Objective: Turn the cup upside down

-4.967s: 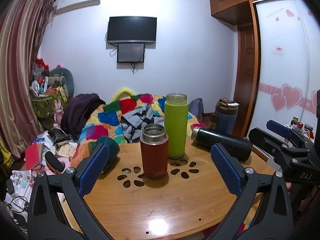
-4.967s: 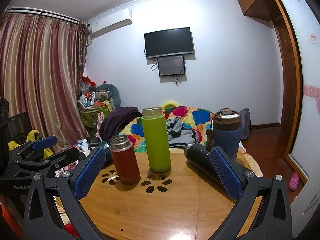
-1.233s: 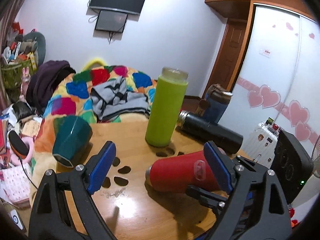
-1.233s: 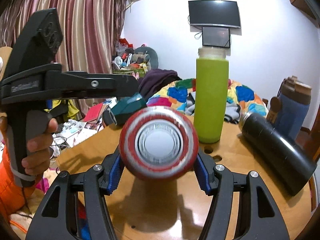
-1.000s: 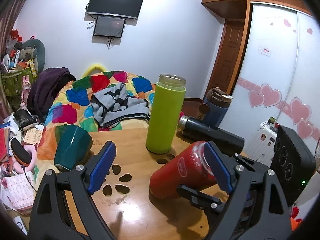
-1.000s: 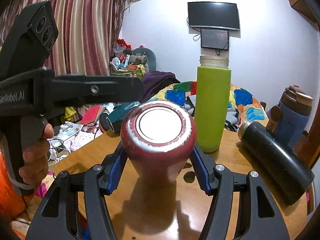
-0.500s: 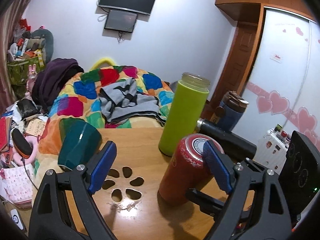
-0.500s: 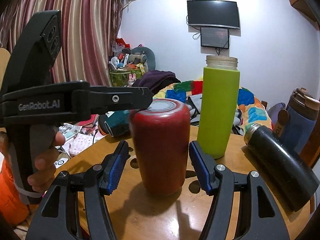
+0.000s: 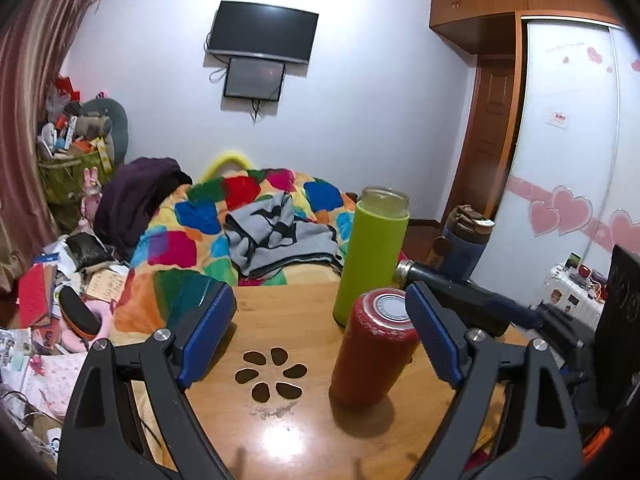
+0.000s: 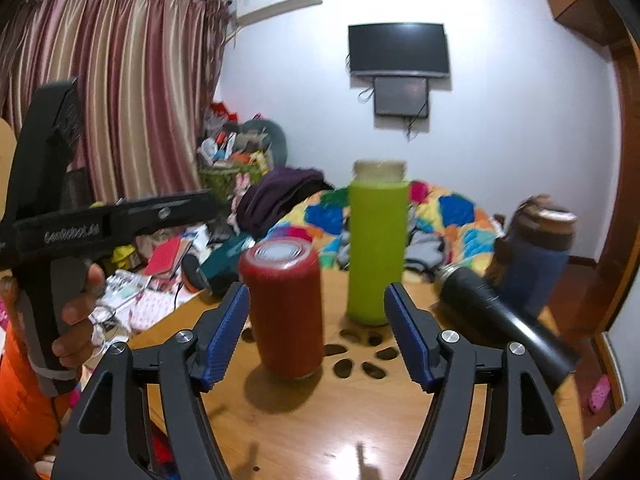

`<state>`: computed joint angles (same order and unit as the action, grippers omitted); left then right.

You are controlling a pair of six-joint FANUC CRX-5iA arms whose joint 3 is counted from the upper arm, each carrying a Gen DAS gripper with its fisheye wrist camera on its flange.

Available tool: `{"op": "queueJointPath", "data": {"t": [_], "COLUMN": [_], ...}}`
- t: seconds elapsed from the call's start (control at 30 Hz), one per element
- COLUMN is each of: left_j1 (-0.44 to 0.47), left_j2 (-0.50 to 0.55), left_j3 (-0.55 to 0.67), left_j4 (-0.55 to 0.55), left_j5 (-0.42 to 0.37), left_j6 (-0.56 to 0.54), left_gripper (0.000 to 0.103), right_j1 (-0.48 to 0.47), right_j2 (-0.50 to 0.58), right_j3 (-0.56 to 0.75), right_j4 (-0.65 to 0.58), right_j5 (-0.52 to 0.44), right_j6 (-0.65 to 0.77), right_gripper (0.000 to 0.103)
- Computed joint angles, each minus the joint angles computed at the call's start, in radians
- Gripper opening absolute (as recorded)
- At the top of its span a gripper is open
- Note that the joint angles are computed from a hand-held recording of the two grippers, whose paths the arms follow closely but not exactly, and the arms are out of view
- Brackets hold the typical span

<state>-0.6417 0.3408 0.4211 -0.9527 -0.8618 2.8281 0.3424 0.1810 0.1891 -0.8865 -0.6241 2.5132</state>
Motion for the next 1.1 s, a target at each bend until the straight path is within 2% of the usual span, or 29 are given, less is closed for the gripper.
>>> {"op": "queueJointPath", "data": {"t": [0.1,0.2,0.33,0.4,0.57,1.1], "left_j1": [-0.036,-0.079,-0.114,-0.137,-0.182,-0.169], "left_j2": [-0.002,0.01,0.012,0.025,0.064,0.076], "left_j3": [0.013,0.041,0.049,0.067,0.115,0.118], "left_j4": [-0.036,-0.085,-0.121,-0.146,-0.205,-0.165], "left_j5": [-0.045,-0.109,-0.13,-0.165,-0.25,-0.236], "left_j6": [0.003,0.001,0.013,0.016,0.01,-0.002], "left_gripper": [0.089,0.094,0.1,0.102,0.103,0.103], "right_j1": [-0.016,-0.029,-0.033,-0.032,-0.047,-0.057], "right_j2": [-0.045,-0.078,-0.106,-0.117,-0.14,-0.125], "right_j3": [-0.037,-0.057,-0.072,-0.083,-0.106,-0.101], "right_j4": [-0.043,-0.067,-0.052,-0.041,-0.062,-0.06], "right_j5": [0.053,0.075,0.085,0.101,0.108,0.106], "right_j6": [0.021,0.023,-0.011,-0.029,-0.036,-0.055], "right_gripper": [0.087,0.091,0.092,0.103,0.103,0.103]}}
